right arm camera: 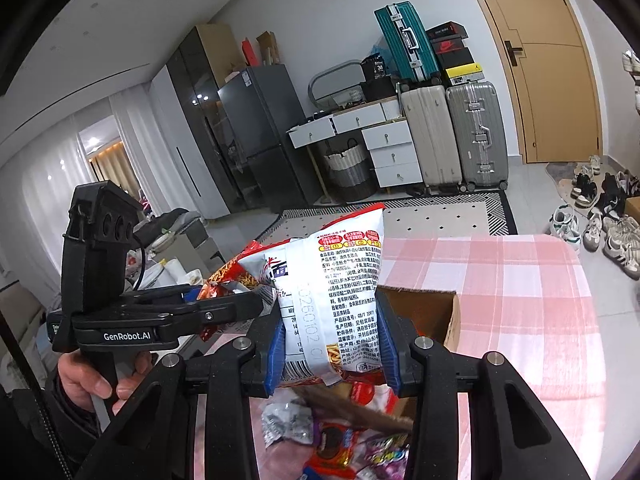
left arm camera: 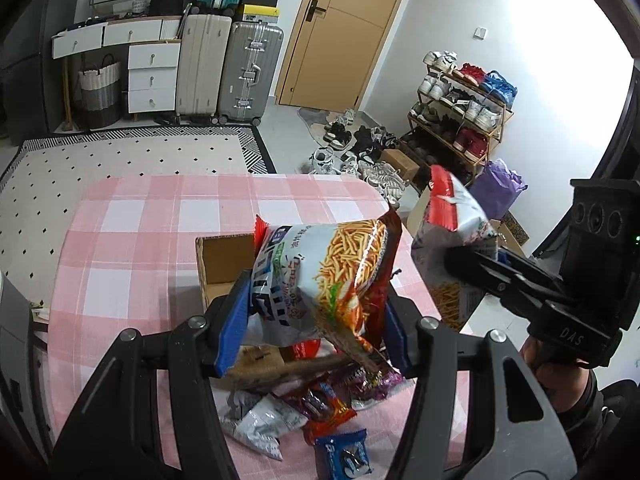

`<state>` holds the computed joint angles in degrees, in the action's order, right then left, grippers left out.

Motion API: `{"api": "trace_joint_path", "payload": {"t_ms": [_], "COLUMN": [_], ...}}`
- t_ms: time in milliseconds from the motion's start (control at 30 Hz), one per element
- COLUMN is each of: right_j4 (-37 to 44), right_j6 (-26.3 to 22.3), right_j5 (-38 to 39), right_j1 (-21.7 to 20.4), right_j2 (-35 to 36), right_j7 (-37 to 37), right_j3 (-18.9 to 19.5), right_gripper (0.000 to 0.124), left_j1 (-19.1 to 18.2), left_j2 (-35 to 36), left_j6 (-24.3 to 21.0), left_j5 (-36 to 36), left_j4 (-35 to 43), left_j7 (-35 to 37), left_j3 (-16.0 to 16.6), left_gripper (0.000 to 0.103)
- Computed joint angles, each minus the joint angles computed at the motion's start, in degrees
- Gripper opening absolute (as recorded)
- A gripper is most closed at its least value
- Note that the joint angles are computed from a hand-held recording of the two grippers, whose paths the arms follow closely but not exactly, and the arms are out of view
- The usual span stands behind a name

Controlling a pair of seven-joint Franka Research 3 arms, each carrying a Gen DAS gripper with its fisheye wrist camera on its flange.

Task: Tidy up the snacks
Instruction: 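Lift the held snack bags over the SF box with both tools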

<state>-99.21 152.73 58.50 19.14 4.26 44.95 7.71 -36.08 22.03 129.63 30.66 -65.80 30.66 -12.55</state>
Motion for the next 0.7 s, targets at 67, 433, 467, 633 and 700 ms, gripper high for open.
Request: {"api": "trace_joint_path", "payload": {"t_ms": [67,433,467,633,700], "right_j4": [2.02,10.17,10.51,11.46,12.05], "right_j6": [0.31,-0.9,-0.89,-0.51,-1.03], "right_j5": [-1.79,-11.32,-11.54,-14.21,-15.42], "right_j1": [0.09,-0.73,-0.91,-1.18,-1.27], "right_j2": [1.69,9.74,10.24,12.11,12.74], "right_j7": [1.44,8.92,9.05,11.16,12.32], "right_j3": [-0.09,1.35,1.58,1.92,1.94], "right_gripper": [0.039,0.04,0.04,0.04,0.04], "left_j1": [0.67,1.66,1.78,2.34,2.61], "left_j2": [1.14,8.49,8.89,10.22,10.84], "left_j6": [0.11,-0.48,-0.33,0.41,0.35], "left_j5": [-0.92,-5.76,-6.21,-8.14,-9.01], "left_j4": [1.22,8.36,8.43,8.61,8.81], "left_j7": [0.1,3.95,4.11,5.08,5.33], "left_j3": [0.17,1.23,1.38,1.64,1.61], "left_gripper": [0.055,0.055,0.055,0.056,0.056]}}
